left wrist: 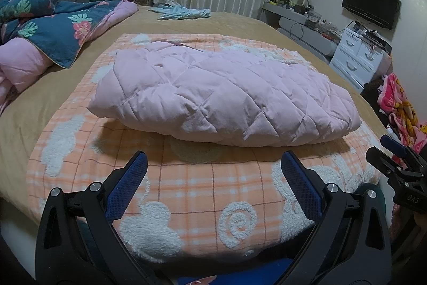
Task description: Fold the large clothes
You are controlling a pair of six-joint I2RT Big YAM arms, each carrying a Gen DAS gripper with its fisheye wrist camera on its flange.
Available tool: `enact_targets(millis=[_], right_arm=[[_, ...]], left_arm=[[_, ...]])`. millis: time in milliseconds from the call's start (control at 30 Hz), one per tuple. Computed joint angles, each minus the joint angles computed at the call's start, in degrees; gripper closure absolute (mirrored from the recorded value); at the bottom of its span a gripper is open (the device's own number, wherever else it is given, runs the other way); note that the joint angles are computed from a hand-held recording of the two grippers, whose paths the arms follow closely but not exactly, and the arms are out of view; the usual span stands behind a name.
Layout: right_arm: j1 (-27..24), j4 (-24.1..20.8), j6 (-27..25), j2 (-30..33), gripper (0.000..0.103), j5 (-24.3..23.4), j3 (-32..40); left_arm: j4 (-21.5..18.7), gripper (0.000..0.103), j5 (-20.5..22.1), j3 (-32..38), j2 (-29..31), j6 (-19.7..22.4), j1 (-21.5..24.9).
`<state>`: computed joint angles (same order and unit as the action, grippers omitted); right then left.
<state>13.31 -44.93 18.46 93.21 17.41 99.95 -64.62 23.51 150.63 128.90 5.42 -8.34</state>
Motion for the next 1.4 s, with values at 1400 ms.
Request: enact_targets(millis=[1400], right_arm=[[0.3,-1.4,0.2,0.7,0.004,0.6,1.6]], left_arm=[[-1.7,0.009,2.1,2.7,1.7,0.0,0.5]])
